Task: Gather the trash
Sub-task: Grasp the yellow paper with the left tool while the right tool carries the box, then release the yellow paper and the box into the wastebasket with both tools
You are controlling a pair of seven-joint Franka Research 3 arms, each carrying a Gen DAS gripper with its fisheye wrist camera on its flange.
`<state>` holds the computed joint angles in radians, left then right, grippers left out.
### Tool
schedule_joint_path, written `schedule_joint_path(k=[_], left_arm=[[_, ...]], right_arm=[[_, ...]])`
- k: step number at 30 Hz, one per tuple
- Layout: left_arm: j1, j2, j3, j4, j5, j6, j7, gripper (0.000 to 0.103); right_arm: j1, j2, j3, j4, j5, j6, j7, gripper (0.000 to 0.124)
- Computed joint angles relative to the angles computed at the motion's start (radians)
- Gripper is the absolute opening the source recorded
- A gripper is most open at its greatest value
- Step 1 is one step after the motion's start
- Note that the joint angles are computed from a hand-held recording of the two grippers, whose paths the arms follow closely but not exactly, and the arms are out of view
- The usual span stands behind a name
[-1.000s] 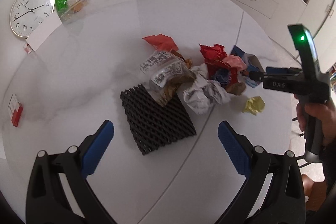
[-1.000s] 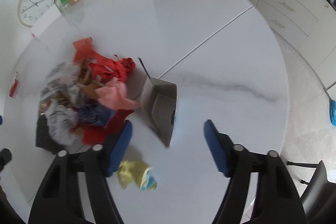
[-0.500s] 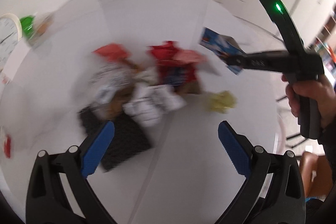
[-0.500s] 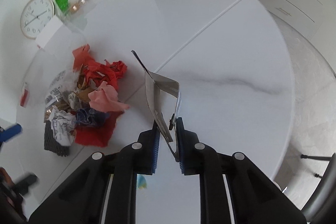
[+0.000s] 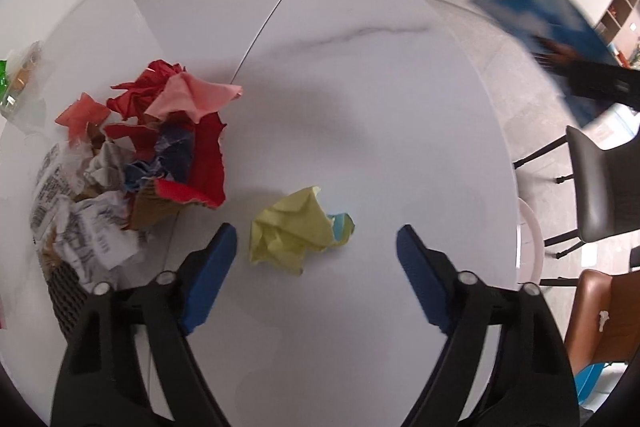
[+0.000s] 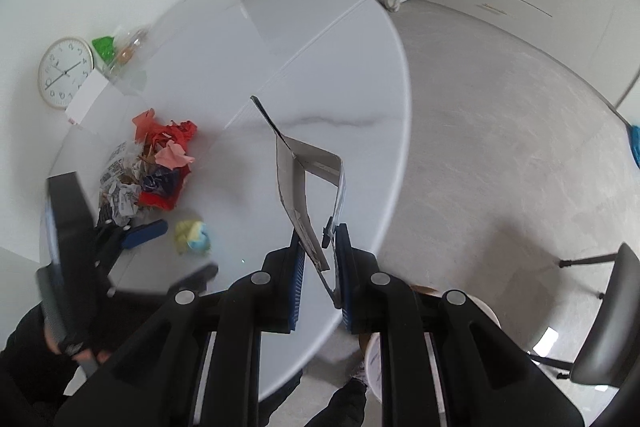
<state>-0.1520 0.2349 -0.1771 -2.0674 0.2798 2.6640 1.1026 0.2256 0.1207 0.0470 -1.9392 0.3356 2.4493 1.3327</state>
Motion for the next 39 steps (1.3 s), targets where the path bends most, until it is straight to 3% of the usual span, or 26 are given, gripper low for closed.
schedule_joint_path(k=[2,5,8,18,25,28,29,31,35,39], left_arm=[[0.001,0.016,-0.001,0.015,-0.009,-0.015,-0.004,0.063],[0.005,0.03,-0.001,0.027,-0.028,-0.016,-0.019,0.053],[0.008,0.027,-0.001,0.028,-0.028,-0.024,-0.013,0.048],[0.005,-0.085,-0.026,-0.062,-0.063,-0.012,0.039,0.045],[-0.047,-0.149,-0.081,-0.077,-0.219,0.016,0.197,0.045],[-0.085,-0.141,-0.101,-0.055,-0.255,0.011,0.237,0.045],[-0.097,-0.144,-0.105,-0.058,-0.253,0.012,0.239,0.045],[-0.123,-0.125,-0.113,-0.032,-0.24,-0.002,0.243,0.045],[-0.159,-0.052,-0.13,0.072,-0.237,-0.048,0.267,0.045],[-0.187,0.009,-0.145,0.152,-0.236,-0.087,0.264,0.045]], right_arm=[[-0.008,-0.021,-0.005,-0.024,0.013,0.001,-0.008,0.016],[-0.016,-0.046,-0.008,-0.054,0.037,0.01,-0.013,0.016],[-0.021,-0.069,-0.011,-0.081,0.056,0.022,-0.017,0.016],[-0.049,-0.208,-0.033,-0.242,0.029,0.04,0.03,0.016],[-0.118,-0.273,-0.054,-0.411,-0.094,0.005,0.156,0.019],[-0.134,-0.253,-0.06,-0.45,-0.118,0.023,0.168,0.032],[-0.137,-0.25,-0.061,-0.458,-0.121,0.029,0.17,0.049],[-0.15,-0.258,-0.059,-0.483,-0.162,0.055,0.208,0.07],[-0.177,-0.313,-0.075,-0.521,-0.179,0.071,0.22,0.082],[-0.219,-0.373,-0.084,-0.547,-0.224,0.068,0.227,0.086]])
